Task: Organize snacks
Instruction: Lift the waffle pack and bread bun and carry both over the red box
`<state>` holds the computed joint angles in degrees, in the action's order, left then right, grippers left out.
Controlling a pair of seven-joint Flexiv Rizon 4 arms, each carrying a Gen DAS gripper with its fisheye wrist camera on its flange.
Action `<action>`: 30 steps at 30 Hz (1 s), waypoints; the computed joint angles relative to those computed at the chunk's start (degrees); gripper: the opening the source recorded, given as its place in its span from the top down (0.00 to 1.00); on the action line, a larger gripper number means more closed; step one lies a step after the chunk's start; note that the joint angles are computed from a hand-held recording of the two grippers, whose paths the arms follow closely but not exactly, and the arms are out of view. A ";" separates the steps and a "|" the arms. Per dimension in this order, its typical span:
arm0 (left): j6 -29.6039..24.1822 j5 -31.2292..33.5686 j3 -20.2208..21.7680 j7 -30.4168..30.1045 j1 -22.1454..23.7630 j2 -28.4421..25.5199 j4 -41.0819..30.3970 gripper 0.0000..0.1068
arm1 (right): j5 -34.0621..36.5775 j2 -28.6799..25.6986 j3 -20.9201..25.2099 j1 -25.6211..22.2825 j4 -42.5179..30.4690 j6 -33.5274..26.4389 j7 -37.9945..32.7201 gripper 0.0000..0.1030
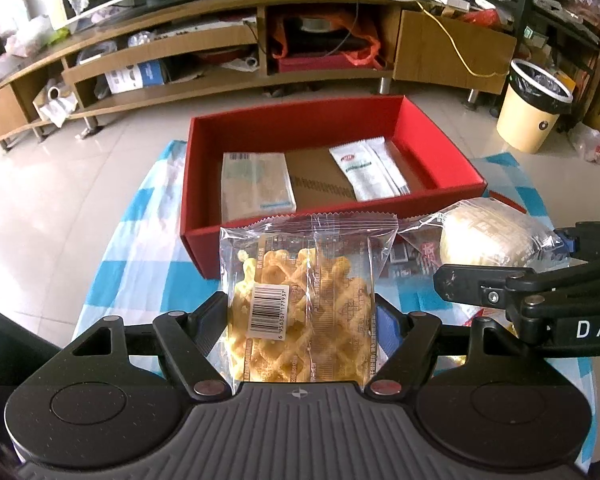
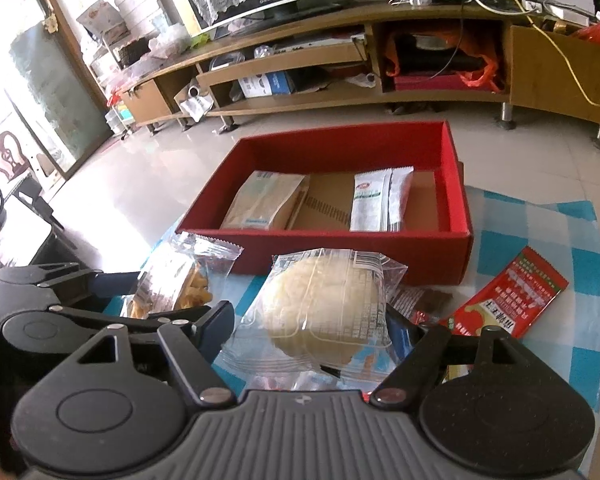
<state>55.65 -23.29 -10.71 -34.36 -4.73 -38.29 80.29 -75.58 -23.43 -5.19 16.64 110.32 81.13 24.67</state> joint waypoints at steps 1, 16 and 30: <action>0.11 -0.05 -0.04 -0.17 -0.09 -0.05 -0.18 0.26 | -0.32 0.12 -0.17 -0.01 -0.04 -0.02 0.35 0.26; 4.84 -1.10 -1.49 -1.65 -1.12 -1.50 -2.92 0.26 | -8.94 0.90 0.93 -3.59 -2.42 -1.44 7.95 0.26; 4.74 0.60 -0.72 -8.40 -3.85 -7.37 -13.68 0.26 | -15.11 -1.38 2.05 -7.79 -7.49 -1.53 12.59 0.26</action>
